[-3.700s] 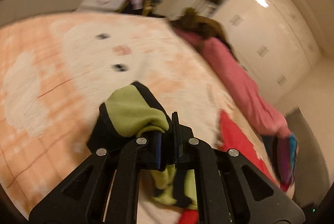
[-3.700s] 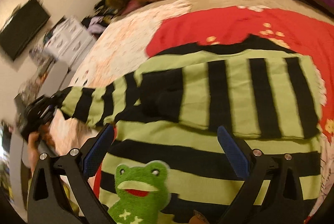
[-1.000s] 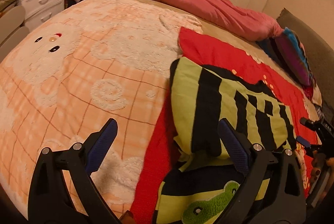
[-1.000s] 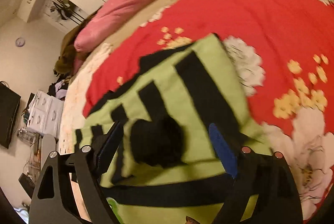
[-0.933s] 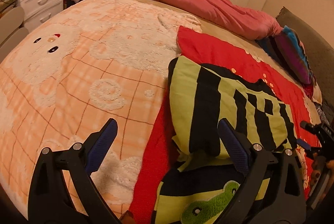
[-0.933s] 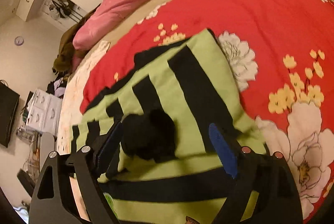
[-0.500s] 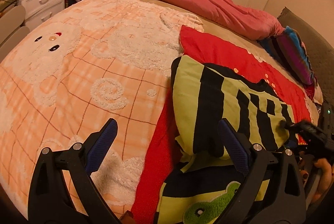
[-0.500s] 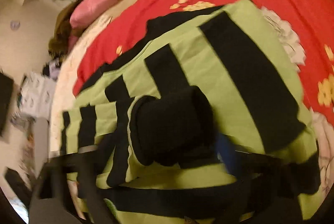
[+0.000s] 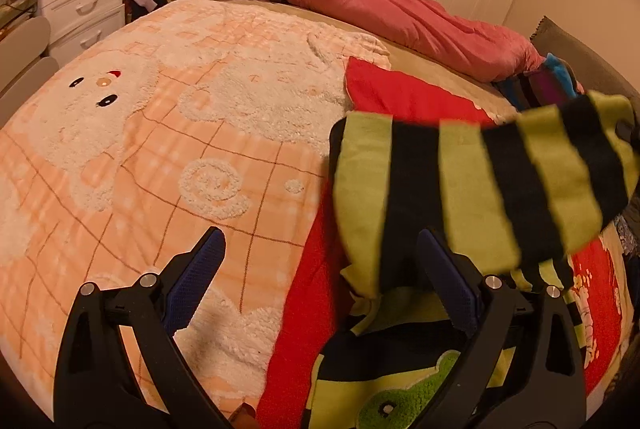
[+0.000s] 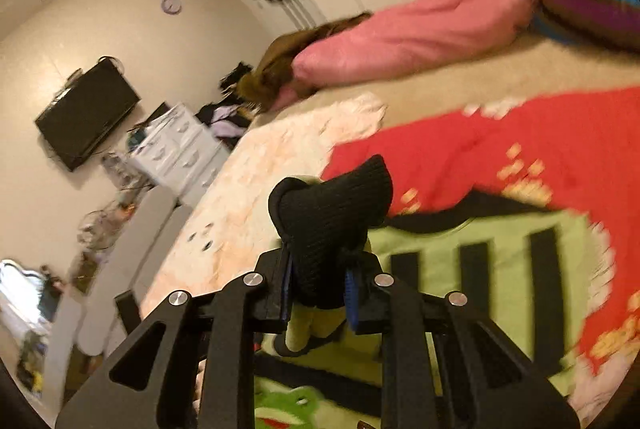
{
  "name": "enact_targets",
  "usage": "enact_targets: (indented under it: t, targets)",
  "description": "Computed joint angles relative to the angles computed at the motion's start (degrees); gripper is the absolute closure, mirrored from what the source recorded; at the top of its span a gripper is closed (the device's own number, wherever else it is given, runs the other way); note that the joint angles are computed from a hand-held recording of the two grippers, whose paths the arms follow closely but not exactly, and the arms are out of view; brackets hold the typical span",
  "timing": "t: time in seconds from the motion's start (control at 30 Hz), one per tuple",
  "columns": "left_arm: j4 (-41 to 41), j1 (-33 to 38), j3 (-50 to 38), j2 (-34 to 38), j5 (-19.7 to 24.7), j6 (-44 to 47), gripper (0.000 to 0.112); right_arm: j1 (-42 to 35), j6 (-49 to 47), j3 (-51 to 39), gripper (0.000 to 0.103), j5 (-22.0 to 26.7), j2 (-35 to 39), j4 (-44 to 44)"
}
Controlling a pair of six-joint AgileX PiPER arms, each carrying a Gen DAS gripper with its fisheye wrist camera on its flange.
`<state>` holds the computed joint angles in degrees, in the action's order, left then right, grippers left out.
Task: Fold small clothes
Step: 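Carry the held cuff across the sweater body with the right gripper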
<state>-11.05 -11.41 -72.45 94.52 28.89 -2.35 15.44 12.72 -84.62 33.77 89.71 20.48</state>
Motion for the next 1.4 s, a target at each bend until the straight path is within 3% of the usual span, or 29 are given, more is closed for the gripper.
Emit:
enact_targets:
  t: [0.2,0.37,0.53,0.63,0.7,0.77,0.87,0.9,0.97,1.13,1.27,1.33,1.4]
  targets:
    - [-1.8,-1.7,0.1,0.6,-0.8,2.6,0.022,-4.1,7.7,3.4,0.080,2.5,1.9,-11.7]
    - [-1.0,-4.4,-0.9,2.2,-0.3,2.6,0.022,-7.8,14.7,10.5,0.059,2.3,5.3,-16.3]
    - [5.7,-8.0,-2.1,3.3,-0.6,-1.9,0.022,-8.4,21.6,19.8,0.045,-1.3,0.1,-23.7]
    - [12.0,-10.5,-3.8,5.4,-1.1,-6.9,0.022,-6.5,26.4,21.8,0.044,-0.2,-2.0,-31.8]
    - [12.0,-11.3,-5.0,6.7,-0.5,-7.2,0.022,-6.2,28.5,23.5,0.042,-1.7,-3.9,-34.2]
    - [11.5,-12.2,-5.5,7.2,-0.7,-6.2,0.022,-8.2,24.2,26.5,0.036,-7.3,-6.1,-29.6]
    - [10.9,-13.2,-5.5,7.1,-1.9,-4.2,0.022,-10.1,19.0,26.0,0.035,-6.9,-6.2,-25.6]
    - [10.3,-13.4,-5.6,7.2,-2.3,-3.3,0.022,-10.5,19.3,25.7,0.037,-6.2,-5.8,-26.2]
    - [8.9,-13.6,-6.2,8.0,-2.6,-1.5,0.022,-11.2,19.1,24.6,0.059,-4.2,-4.5,-26.3]
    - [9.4,-13.5,-9.1,11.4,-1.1,-1.5,0.022,-11.0,8.8,18.6,0.092,-0.3,1.4,-18.9]
    - [12.0,-12.3,-11.4,14.5,3.1,-6.1,0.022,-10.3,9.9,9.3,0.094,1.5,8.7,-19.6]
    - [8.5,-11.0,-11.1,14.3,3.0,-4.5,0.022,-9.9,13.7,4.1,0.093,4.4,13.1,-24.8]
    - [11.2,-11.3,-10.2,13.1,1.7,-6.5,0.022,-10.6,11.7,3.0,0.092,5.0,13.7,-24.0]
